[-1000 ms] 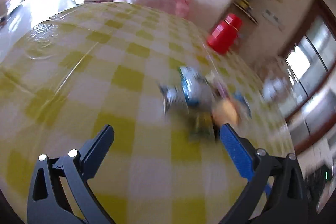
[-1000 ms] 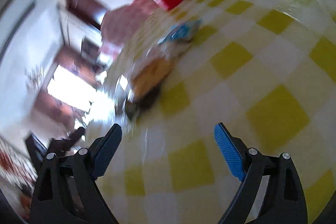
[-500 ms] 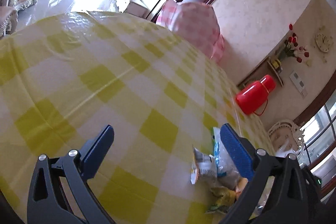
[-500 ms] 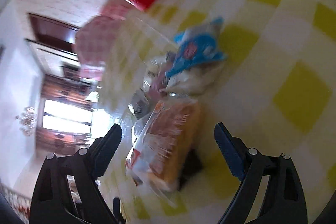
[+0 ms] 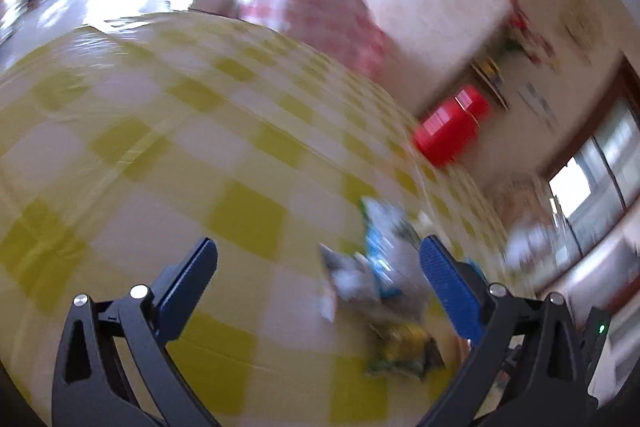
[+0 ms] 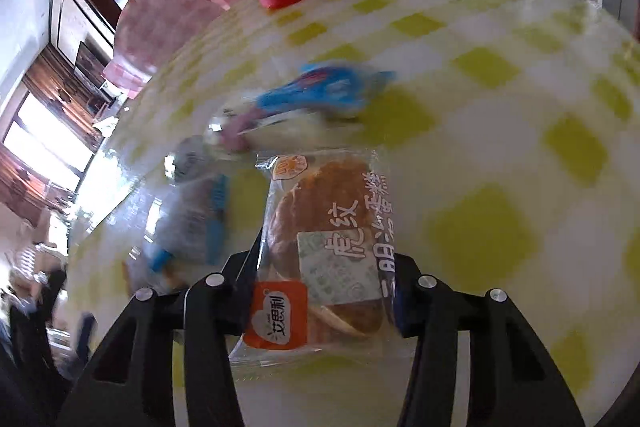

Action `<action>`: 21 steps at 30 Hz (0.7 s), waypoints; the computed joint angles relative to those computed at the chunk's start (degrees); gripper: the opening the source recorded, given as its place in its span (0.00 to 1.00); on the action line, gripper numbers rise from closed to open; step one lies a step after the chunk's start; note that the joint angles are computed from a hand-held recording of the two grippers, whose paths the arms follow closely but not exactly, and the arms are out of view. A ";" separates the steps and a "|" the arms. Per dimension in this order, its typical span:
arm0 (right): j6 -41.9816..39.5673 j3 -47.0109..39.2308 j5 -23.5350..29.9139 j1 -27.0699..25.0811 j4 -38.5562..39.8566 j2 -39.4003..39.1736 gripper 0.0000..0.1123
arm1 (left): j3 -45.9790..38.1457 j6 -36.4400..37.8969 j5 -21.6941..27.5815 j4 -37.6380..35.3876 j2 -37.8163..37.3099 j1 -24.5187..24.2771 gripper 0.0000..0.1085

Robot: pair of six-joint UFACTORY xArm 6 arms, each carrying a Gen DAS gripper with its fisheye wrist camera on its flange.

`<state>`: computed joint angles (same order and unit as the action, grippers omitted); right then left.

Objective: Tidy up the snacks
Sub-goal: 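Grasp the bread bag with orange label using the right tool, then grasp the yellow-green snack packet with the left tool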

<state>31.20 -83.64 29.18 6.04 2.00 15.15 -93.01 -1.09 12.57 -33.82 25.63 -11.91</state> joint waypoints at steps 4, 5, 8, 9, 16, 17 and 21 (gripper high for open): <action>-0.67 12.20 -6.06 -1.77 -2.99 -7.98 0.44 | -2.52 9.82 7.75 -0.25 -0.18 -2.20 0.93; -1.01 14.35 -7.42 -1.97 -2.92 -9.38 0.44 | -2.51 7.71 8.03 4.54 -0.09 -2.78 0.93; -3.37 16.32 -9.47 -2.09 -0.71 -10.36 0.44 | -4.35 2.36 10.84 14.47 1.36 -3.61 0.93; -4.20 16.49 -9.64 -2.25 -0.06 -10.37 0.44 | -4.52 1.28 11.32 15.74 1.63 -3.75 0.93; -2.65 15.52 -5.92 -2.35 -5.55 -9.76 0.45 | -5.00 -3.10 14.95 22.16 2.38 -4.88 0.93; -2.38 15.14 -5.79 -2.31 -6.39 -9.41 0.45 | -4.55 -3.74 14.90 23.11 2.08 -5.16 0.93; -0.92 15.06 -5.26 -2.06 -10.37 -9.39 0.44 | -2.64 -5.15 14.24 24.59 0.81 -5.14 0.93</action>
<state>30.29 -68.58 23.92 3.99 -8.36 5.76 -95.66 -6.24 26.81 -9.23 26.44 -17.05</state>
